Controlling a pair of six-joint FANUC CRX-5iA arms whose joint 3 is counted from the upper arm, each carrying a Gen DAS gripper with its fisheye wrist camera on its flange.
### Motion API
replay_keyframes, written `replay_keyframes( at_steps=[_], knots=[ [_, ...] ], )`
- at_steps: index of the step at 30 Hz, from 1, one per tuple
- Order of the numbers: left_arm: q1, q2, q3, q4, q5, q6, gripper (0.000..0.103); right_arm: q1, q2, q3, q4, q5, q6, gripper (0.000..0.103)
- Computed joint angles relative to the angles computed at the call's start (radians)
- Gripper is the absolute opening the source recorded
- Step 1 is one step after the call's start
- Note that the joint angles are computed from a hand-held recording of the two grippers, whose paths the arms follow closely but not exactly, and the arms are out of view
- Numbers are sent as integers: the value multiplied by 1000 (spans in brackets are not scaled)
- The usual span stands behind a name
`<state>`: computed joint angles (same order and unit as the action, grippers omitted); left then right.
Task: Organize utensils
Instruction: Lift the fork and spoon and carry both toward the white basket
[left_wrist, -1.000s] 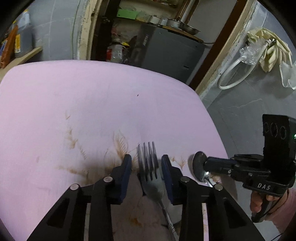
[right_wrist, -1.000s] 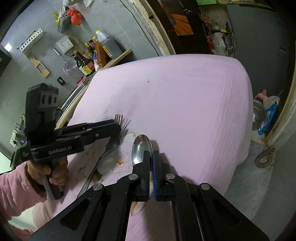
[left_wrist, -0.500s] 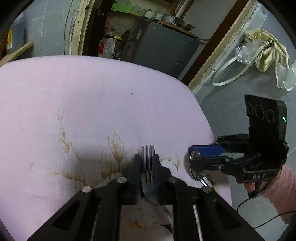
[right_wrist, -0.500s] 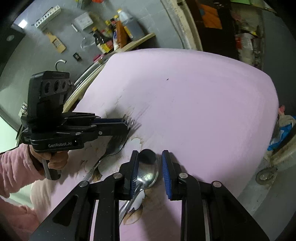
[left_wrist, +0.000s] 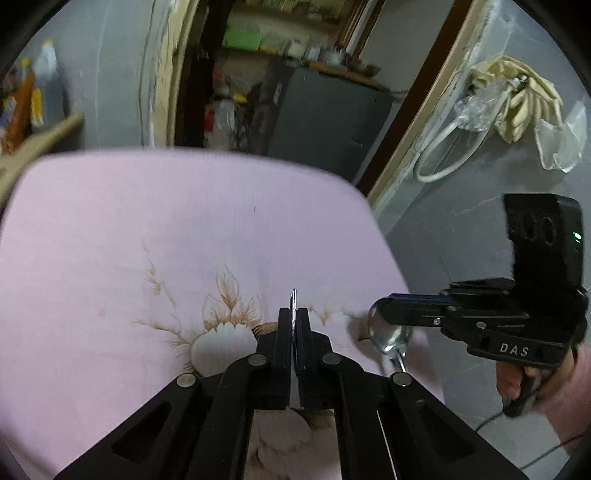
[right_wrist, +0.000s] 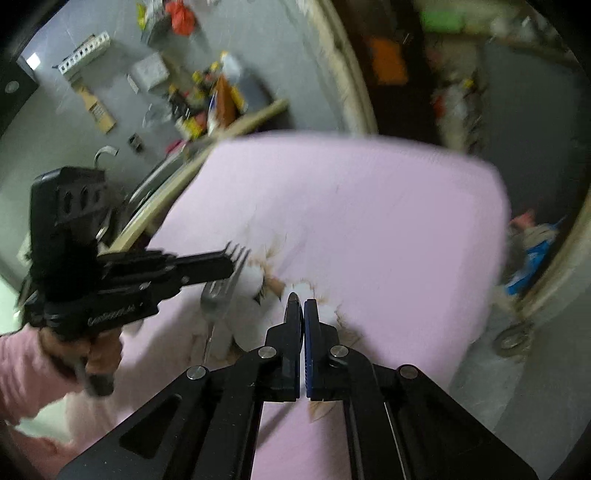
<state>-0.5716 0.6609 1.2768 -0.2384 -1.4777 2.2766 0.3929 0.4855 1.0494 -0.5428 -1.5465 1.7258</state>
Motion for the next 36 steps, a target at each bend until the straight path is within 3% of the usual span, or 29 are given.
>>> replay_keyframes(
  at_steps=[4, 6, 9, 12, 17, 21, 27, 36],
  knots=[
    [-98, 14, 138, -204, -85, 8, 3, 84, -229, -307, 188, 303, -72, 2],
    [-146, 30, 218, -308, -124, -6, 3, 158, -343, -455, 341, 463, -193, 2],
    [-217, 17, 263, -457, -145, -43, 3, 254, -430, -570, 561, 596, -361, 2],
    [-269, 4, 304, -560, -147, -103, 3, 376, -504, -689, 883, 707, -583, 2],
    [-326, -32, 359, -665, -160, -234, 3, 505, -512, -699, 1233, 701, -806, 2],
    [-350, -119, 286, -699, -127, -278, 3, 603, -481, -647, 1435, 649, -928, 2],
    [-388, -357, -20, -773, -38, -230, 3, 724, -443, -603, 1629, 596, -1051, 2],
    [-412, -582, -245, -869, -56, -187, 2, 838, -330, -527, 1791, 561, -1140, 2]
  ],
)
